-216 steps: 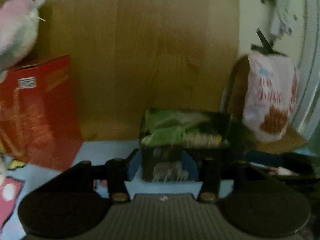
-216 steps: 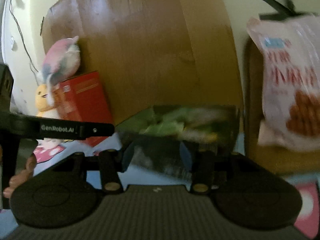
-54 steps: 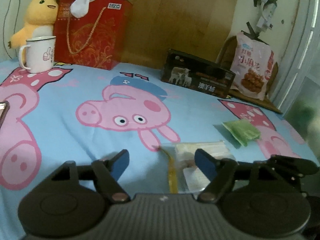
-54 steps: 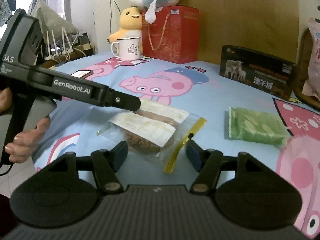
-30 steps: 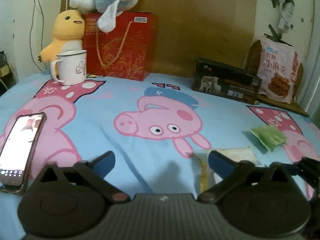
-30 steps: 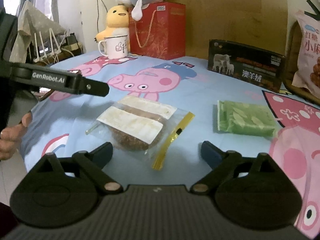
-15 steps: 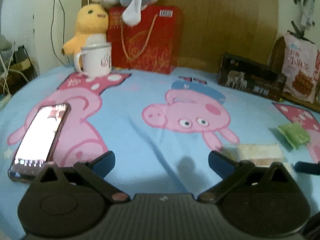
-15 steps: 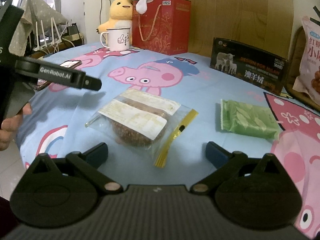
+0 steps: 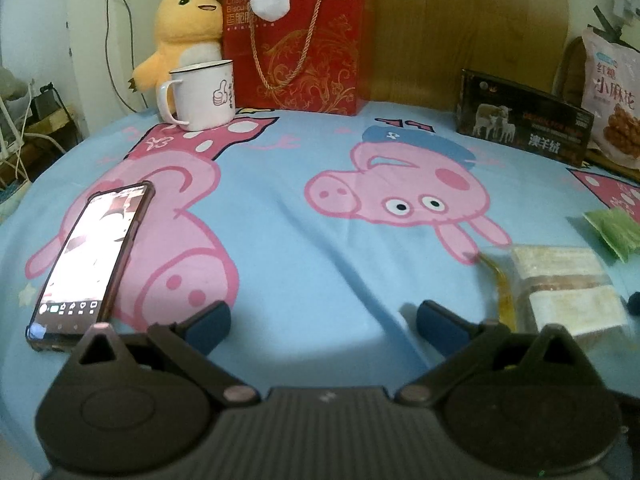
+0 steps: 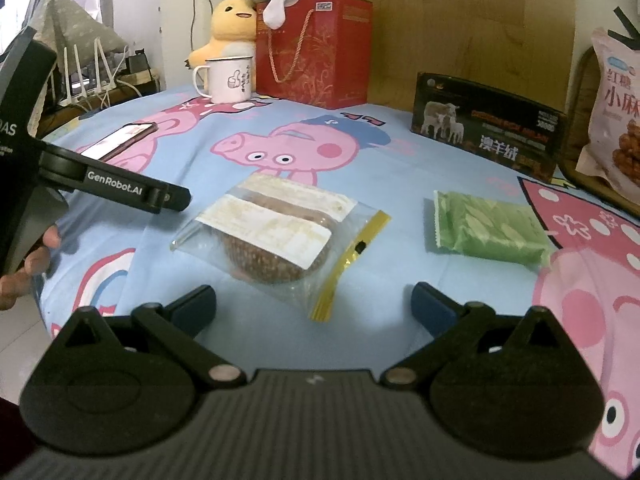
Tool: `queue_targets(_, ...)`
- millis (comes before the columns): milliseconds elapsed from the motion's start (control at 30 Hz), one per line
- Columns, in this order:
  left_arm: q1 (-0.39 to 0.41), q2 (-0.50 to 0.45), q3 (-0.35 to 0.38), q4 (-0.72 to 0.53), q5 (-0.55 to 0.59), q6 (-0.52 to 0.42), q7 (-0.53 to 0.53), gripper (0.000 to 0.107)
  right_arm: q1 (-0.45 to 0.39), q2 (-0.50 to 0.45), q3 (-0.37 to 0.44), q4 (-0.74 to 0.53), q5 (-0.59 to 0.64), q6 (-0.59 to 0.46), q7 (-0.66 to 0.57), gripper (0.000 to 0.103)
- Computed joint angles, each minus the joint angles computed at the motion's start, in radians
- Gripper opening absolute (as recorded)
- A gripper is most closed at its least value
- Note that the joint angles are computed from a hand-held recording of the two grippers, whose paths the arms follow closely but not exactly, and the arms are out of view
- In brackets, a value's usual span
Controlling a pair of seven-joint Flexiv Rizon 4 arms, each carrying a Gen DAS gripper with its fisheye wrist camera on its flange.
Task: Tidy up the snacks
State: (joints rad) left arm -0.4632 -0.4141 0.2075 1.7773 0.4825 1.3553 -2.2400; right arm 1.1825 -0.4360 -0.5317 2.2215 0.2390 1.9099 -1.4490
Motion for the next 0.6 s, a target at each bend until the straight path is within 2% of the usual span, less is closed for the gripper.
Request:
queue_targets(133,-0.007,0.0,0.007,-0.001,0.011,0.003,-0.013,0.103,0.035,-0.005,-0.029,0.007,0.017,0.004,0.002,0.103)
queue_targets(600,0.014,0.008,-0.014,0.011,-0.012,0.001,0.017,0.103,0.068,0.005,-0.058,0.025,0.028,0.003,0.013,0.103)
